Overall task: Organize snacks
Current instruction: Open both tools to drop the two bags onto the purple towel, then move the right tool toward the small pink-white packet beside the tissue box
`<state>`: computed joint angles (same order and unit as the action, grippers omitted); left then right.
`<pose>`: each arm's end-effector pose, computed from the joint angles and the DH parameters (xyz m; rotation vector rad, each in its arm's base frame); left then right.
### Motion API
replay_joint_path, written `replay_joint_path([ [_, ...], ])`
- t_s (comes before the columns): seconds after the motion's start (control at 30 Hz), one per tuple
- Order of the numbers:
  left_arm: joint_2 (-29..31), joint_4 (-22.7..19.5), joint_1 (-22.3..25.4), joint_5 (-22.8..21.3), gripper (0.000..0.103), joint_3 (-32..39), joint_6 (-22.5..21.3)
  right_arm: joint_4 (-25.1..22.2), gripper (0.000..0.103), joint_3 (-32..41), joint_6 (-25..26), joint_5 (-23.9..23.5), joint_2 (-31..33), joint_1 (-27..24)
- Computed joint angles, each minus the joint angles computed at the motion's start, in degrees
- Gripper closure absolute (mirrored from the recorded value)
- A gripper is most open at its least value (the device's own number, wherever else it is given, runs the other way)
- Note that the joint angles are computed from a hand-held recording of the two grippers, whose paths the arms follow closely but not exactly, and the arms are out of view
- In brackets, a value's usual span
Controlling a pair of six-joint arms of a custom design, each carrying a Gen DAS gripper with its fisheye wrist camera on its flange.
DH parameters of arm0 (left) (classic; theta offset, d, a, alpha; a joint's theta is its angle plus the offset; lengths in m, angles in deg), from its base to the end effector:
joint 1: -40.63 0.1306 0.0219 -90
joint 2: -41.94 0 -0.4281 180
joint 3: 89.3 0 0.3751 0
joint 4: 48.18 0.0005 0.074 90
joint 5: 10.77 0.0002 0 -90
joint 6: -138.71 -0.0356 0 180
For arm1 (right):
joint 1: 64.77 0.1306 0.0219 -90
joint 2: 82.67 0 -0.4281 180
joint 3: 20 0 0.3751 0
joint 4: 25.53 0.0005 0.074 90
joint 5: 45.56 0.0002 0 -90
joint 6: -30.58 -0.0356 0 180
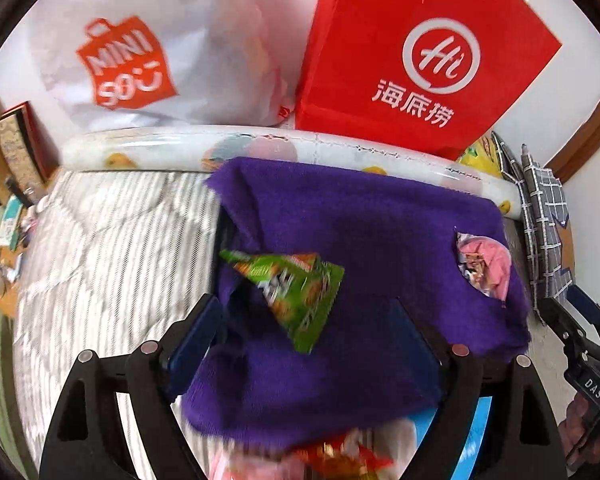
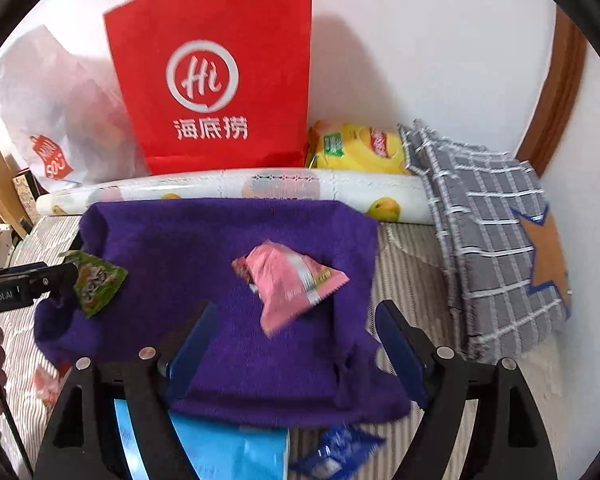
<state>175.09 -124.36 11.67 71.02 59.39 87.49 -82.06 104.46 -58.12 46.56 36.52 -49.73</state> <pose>0.6405 -0.3492 0.4481 -0.2743 2.6153 -0.2272 0.6500 0.1728 0.4532 -0.3345 2.4427 0.0584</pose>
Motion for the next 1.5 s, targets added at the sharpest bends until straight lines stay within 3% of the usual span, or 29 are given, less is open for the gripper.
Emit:
replay_joint_path([
  [0.33,-8.91,-1.88,-4.95,-8.96,0.015,-9.57,4.23,7.80,0.019,-15.30,-0.18,1.28,-13.36,0.81],
  [0.47,-13.34,1.50,-6.92,-9.91,0.015,-15.96,3.58,9.81,0.019,-20.34,-0.58,0.76,-17.96,0.89],
  [0.63,-17.02,3.58,-10.16,-14.11,0.015,-21.41,2.16,12.55,0.019,-26.02,0.11,1.73,-22.74,1.34],
  [0.83,-21.23,9.22,-12.91,-15.29,0.015,-29.00,3.95,14.34,0.019,-32.42,0.02,2.63,-27.08,1.73],
  [1.0,-22.48,8.33,-14.70,-18.75,0.015,-32.70,5.02,15.77,0.019,-37.07,-1.00,2.48,-29.64,1.25],
  [1.1,-24.00,9.71,-14.11,-16.24,0.015,-36.44,8.58,17.05,0.019,-39.04,-1.83,2.73,-30.27,0.55],
  [1.23,-25.12,10.91,-13.15,-13.52,0.015,-40.51,12.72,16.91,0.019,-40.00,-4.17,-1.03,-29.85,-1.78],
  [1.4,-24.16,9.09,-12.92,-13.57,0.017,-40.88,13.52,17.62,0.019,-39.96,-3.60,-1.93,-28.09,-3.12],
  [1.5,-23.78,9.46,-12.49,-12.26,0.020,-40.94,13.26,17.21,0.032,-38.63,-3.88,-2.94,-25.89,-4.01],
])
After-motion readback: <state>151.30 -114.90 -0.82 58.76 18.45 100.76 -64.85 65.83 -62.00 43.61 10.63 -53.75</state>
